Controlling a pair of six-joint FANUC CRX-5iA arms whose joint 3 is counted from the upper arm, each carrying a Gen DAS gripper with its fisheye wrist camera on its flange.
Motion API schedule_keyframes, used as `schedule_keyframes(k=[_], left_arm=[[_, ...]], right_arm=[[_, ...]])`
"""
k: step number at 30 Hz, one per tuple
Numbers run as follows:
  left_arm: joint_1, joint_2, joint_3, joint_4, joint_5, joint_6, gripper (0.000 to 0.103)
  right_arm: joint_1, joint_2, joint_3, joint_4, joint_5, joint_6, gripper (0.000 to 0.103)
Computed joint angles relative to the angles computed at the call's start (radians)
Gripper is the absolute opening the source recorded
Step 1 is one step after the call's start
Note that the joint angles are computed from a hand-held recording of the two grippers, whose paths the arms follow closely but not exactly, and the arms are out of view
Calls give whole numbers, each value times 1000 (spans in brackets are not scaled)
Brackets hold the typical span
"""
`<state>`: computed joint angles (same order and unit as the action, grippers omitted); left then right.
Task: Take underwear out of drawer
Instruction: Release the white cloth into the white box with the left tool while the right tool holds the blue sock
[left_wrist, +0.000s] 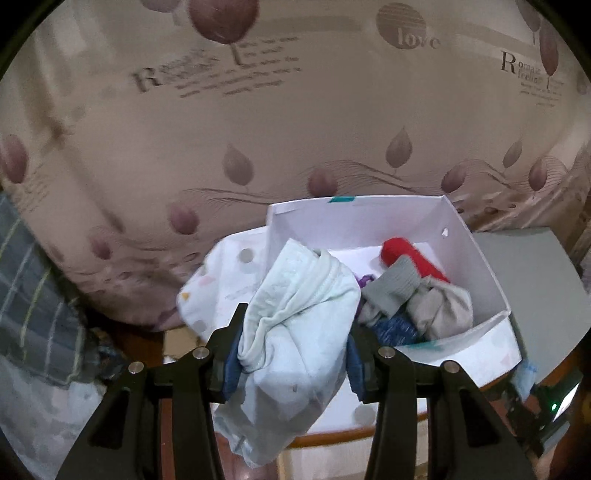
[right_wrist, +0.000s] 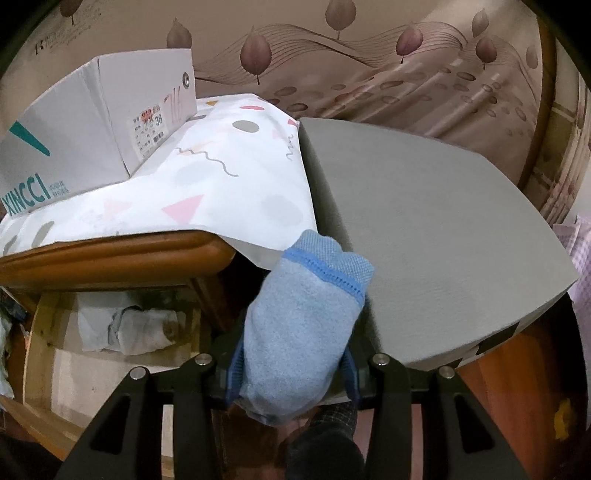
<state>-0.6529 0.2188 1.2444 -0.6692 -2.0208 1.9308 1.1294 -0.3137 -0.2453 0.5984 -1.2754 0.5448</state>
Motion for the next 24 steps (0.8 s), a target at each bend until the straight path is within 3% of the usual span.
schedule_keyframes(k=[3, 10, 16, 18, 20, 24], left_arm=[[70, 23, -13, 102, 29, 3, 43], [115, 63, -30, 155, 20, -30, 45], [157, 56, -82, 200, 31, 4, 53], [158, 48, -101, 200, 42, 10, 59], [157, 39, -113, 193, 57, 20, 72], [151, 36, -111, 191, 65, 12, 88]], right_arm=[[1, 6, 0, 7, -6, -1, 43], [-3, 13, 6, -5, -6, 19, 43], [-3, 16, 8, -5, -6, 21, 43], [-1, 17, 7, 0, -10, 21, 43], [0, 20, 9, 0, -10, 21, 43], [1, 22, 11, -1, -9, 24, 43]])
